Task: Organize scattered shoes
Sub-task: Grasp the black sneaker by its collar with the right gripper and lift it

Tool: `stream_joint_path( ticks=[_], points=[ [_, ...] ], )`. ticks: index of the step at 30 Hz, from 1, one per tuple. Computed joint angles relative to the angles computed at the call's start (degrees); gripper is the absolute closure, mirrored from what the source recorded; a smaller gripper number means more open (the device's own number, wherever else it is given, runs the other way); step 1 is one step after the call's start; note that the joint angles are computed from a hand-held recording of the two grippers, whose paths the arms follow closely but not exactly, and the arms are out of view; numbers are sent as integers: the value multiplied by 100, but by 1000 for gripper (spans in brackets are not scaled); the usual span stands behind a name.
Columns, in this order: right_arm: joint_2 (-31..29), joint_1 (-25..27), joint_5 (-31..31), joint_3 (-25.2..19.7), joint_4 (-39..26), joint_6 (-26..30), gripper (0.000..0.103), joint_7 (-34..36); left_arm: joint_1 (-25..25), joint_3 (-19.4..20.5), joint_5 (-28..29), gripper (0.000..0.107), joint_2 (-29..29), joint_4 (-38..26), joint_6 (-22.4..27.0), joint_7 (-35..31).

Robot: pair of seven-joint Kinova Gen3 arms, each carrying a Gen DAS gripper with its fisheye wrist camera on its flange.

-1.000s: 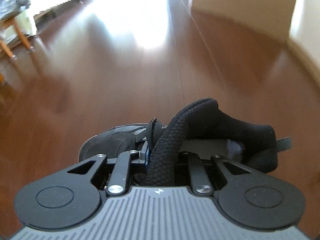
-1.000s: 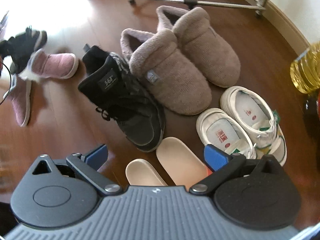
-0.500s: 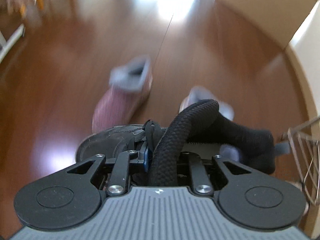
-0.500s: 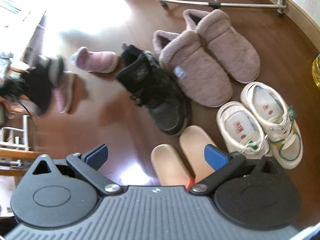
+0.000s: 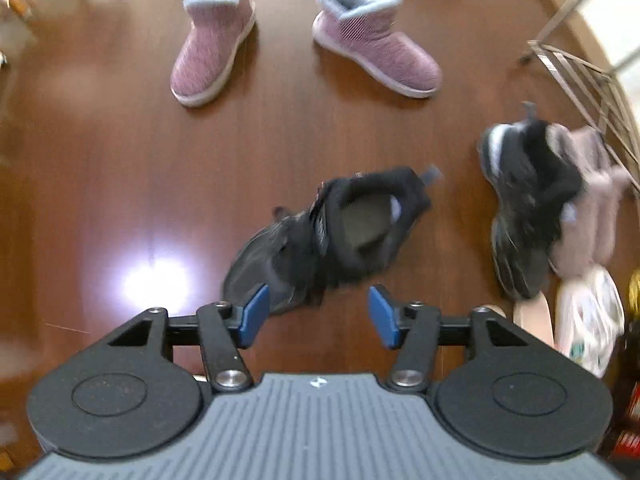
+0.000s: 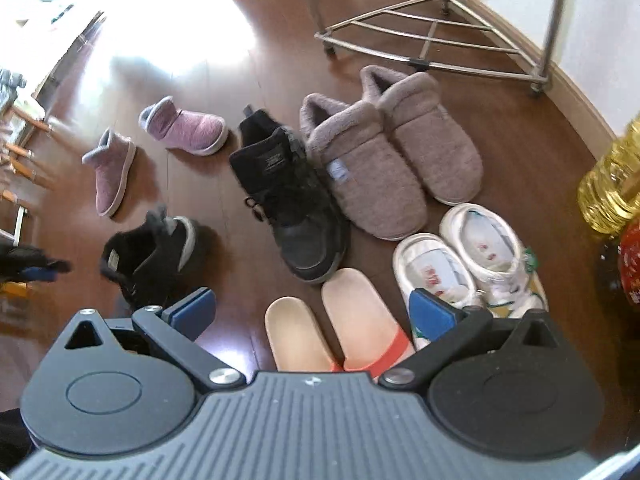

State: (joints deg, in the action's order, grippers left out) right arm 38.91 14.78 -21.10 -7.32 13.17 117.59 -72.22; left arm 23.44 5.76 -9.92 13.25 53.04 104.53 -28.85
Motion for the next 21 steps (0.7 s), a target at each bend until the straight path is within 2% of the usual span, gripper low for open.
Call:
stream_joint_path(
  ticks=[1, 3, 5, 7, 9, 10, 11, 13, 14, 17, 19, 21],
  points=[
    [-124, -80, 55, 2, 265, -123, 1, 146, 265, 82, -233, 30, -129, -88, 197, 233],
    [-378, -290, 160, 24, 796, -411, 1, 470, 796, 207, -699, 28, -416, -151, 572, 681],
    [-609, -490, 116, 8, 1316, -710, 2, 636, 1108, 209, -1123, 27, -510, -61, 648, 929],
    [-638, -773, 21, -18, 1507, -738, 2, 568, 1044, 427, -1331, 24, -684, 220, 472, 1246],
    [-616, -1086, 164, -227, 1734, -884, 4, 351, 1010, 436, -1225, 24, -873, 686, 116, 1564],
    [-659, -1253, 231, -273, 1953, -1086, 7, 218, 938, 457, -1135, 25, -913, 792, 44, 1584],
    [-721, -1466, 270, -213, 2179, -1319, 16, -8, 759, 507, -953, 25, -943, 931, -8, 1521],
    [-671, -1997, 68, 67, 2624, -1785, 32, -474, 610, 536, -807, 24, -1077, 1129, -121, 1352],
    [-642, -2257, -134, 332, 2862, -2018, 36, -707, 531, 551, -844, 24, -1134, 1191, -80, 1300],
    [-589, -2917, -774, 1129, 3574, -2717, 36, -1406, 342, 605, -1000, 24, -1257, 1279, 15, 1346],
    [-516, -3431, -878, 1625, 4019, -3150, 35, -1872, 241, 663, -1141, 24, -1362, 1279, 61, 1428],
    [-470, -3773, -709, 1767, 4262, -3462, 35, -2237, 134, 701, -1158, 24, -1409, 1303, 10, 1439]
  ],
)
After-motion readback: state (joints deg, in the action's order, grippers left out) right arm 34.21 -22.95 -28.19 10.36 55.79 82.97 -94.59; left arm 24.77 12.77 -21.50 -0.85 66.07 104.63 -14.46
